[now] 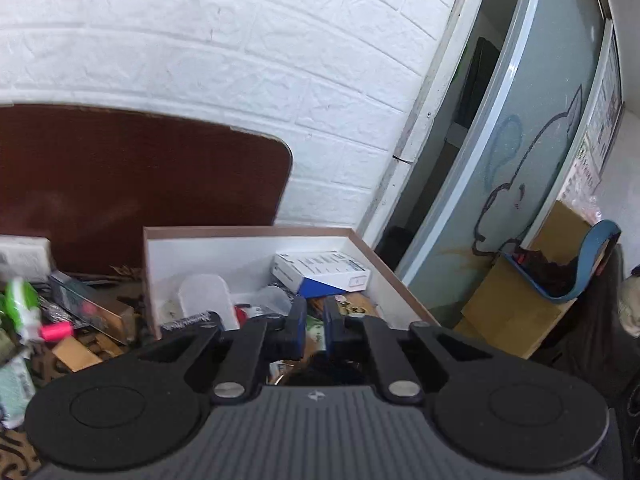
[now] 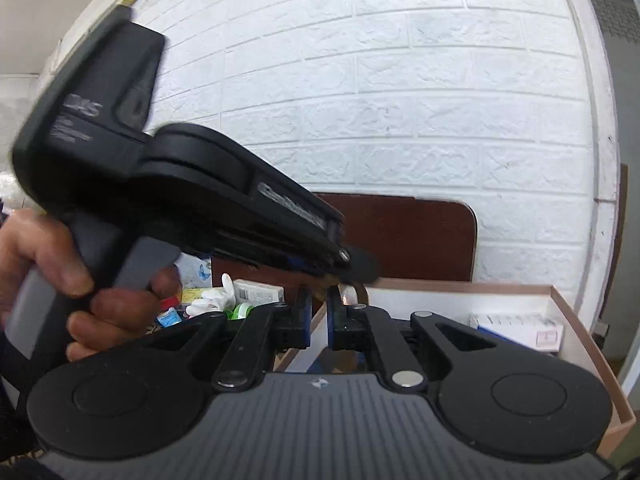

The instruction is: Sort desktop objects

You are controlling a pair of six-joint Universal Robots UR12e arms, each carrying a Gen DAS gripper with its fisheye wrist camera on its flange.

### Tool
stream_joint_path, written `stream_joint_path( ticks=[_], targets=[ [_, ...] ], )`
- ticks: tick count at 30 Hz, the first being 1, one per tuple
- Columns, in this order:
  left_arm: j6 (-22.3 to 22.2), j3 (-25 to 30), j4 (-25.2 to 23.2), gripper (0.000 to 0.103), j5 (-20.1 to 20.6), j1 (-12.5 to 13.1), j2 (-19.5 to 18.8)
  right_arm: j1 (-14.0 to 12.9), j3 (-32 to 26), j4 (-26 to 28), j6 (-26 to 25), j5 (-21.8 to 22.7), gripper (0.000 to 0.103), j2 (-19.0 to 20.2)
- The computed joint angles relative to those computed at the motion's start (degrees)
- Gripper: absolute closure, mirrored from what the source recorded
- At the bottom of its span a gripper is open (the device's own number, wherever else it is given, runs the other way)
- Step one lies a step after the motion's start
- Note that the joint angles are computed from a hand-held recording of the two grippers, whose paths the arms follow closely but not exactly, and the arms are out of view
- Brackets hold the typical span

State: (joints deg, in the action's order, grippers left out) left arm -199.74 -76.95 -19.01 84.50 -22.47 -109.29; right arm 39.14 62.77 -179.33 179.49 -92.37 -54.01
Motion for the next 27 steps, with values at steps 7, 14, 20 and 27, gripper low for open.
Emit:
stream_joint_path(
  ticks=[7,14,20,27],
  targets=[
    [-1.9,-1.1,2.5,0.047,3.4,0.4,-0.8,0.0,-0.7,5.7,3.2,-5.1,0.096,0.7],
    [-1.5,-2.1,2.7,0.010,6.8,-0.1,-0.8,-0.1,0.8,8.7,6.5,-9.5,0.051,0.2],
    [1.9,-2.3,1.5,0.005,12.0,-1.5,-0.8,0.5,0.9,10.7,6.5,-12.0,0.019,0.1],
    [4.3,-2.9,2.1,0.004,15.2,-2.5,-0.4,1.0,0.9,11.9,6.0,-14.6,0.008,-0.1]
  ],
)
